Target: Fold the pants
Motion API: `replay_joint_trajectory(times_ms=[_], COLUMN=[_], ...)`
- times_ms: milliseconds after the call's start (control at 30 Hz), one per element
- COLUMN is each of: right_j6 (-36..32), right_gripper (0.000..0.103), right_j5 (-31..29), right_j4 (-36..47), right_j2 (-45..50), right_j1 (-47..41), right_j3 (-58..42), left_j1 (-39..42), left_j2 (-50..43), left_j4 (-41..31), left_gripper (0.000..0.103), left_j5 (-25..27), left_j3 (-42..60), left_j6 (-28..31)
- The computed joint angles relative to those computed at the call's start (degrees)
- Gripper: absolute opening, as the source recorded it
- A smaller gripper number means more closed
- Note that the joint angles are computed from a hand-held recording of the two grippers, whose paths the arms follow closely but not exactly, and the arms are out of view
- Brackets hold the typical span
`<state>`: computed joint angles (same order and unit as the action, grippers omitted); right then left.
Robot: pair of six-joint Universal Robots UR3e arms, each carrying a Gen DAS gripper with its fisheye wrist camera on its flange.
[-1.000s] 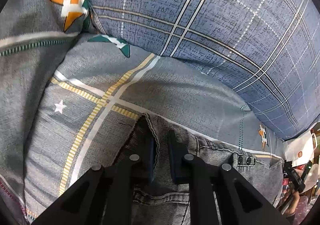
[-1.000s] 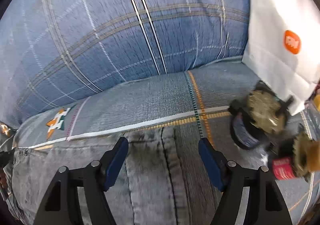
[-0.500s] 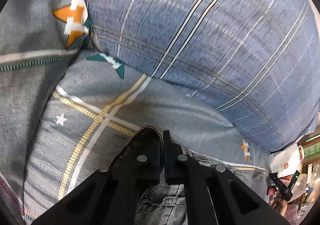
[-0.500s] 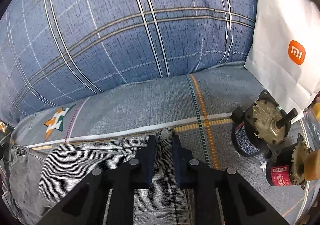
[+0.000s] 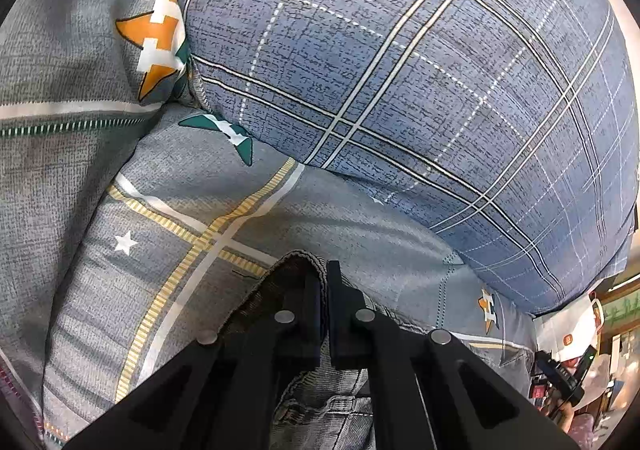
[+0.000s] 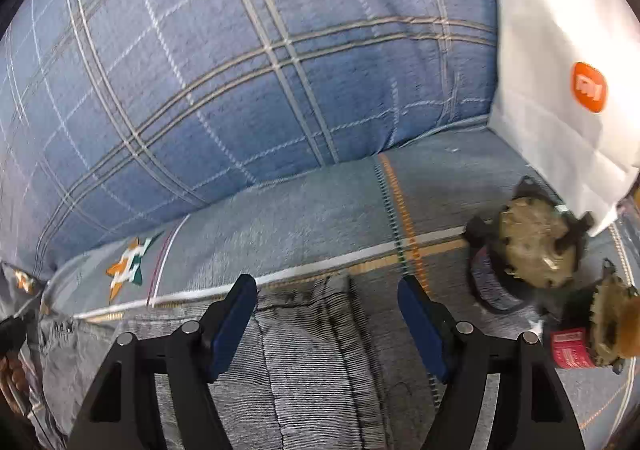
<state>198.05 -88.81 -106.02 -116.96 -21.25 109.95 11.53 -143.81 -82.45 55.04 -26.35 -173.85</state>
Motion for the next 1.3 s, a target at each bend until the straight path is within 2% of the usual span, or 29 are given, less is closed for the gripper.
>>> replay_joint_trajectory(times_ms=[33, 67, 100, 133, 167, 200, 400, 567, 667, 833, 1200, 1233, 1300], right_j6=[-0.2, -0.4, -0.3, -0.1, 0.9, 1.0, 3.6, 5.7, 8.2, 10.8, 11.0, 11.3, 13.2], right_gripper=[0.075, 0.068, 0.057, 0.035, 0.021, 0.016, 0.015, 0.014, 0.014, 0.014, 0.014, 0.014, 0.014], right_j5=[0.0, -0.6, -1.1, -1.4, -3.7, -3.9, -7.6, -8.7, -10.5, -11.9, -10.6, -10.6, -11.6], right_j4=[0.1, 0.1, 0.0, -0.5, -1.5, -2.1, -0.3, 3.1, 5.3, 7.0, 5.7, 5.4, 5.4], right_j2=[1.0, 2.7, 4.5, 5.8, 6.8, 6.7, 3.4, -1.6, -0.9, -2.9, -3.4, -3.9, -6.1], right_j1=[0.5, 1.4, 2.1, 2.8, 4.4, 4.8, 7.4, 8.2, 11.7, 15.3, 15.2, 15.6, 18.2], right_j3=[-0.2, -0.5, -0.7, -0.6, -0.7, -0.7, -5.0, -11.7, -16.0, -17.7, -19.3, -19.4, -19.6], left_j1=[-0.1, -0.2, -0.2, -0.1, -0.1, 0.0, 2.2, 7.8, 10.0, 12.9, 15.4, 16.3, 19.9], left_j2=[-0.1, 0.0, 0.2, 0.6, 0.9, 1.4, 10.5, 22.1, 26.3, 30.5, 34.0, 35.1, 39.8], left_j4=[0.2, 0.5, 1.0, 1.5, 2.2, 3.0, 11.7, 14.5, 11.5, 6.2, 0.3, -0.8, -6.2], left_gripper=[0.002, 0.002, 0.002, 0.002, 0.002, 0.002, 0.002, 0.002, 0.002, 0.002, 0.002, 0.002, 0.002], left_j5=[0.2, 0.4, 0.4, 0.3, 0.2, 0.1, -3.4, -11.7, -13.9, -17.3, -19.6, -20.6, -23.7], left_j3=[-0.1, -0.4, -1.0, -1.8, -2.5, -3.4, -16.9, -29.1, -31.4, -33.2, -34.2, -35.1, -39.1], left_j6=[-0.2, -0.3, -0.6, -1.1, -1.5, -1.9, -4.1, -2.6, 0.0, 4.3, 8.4, 9.7, 16.3])
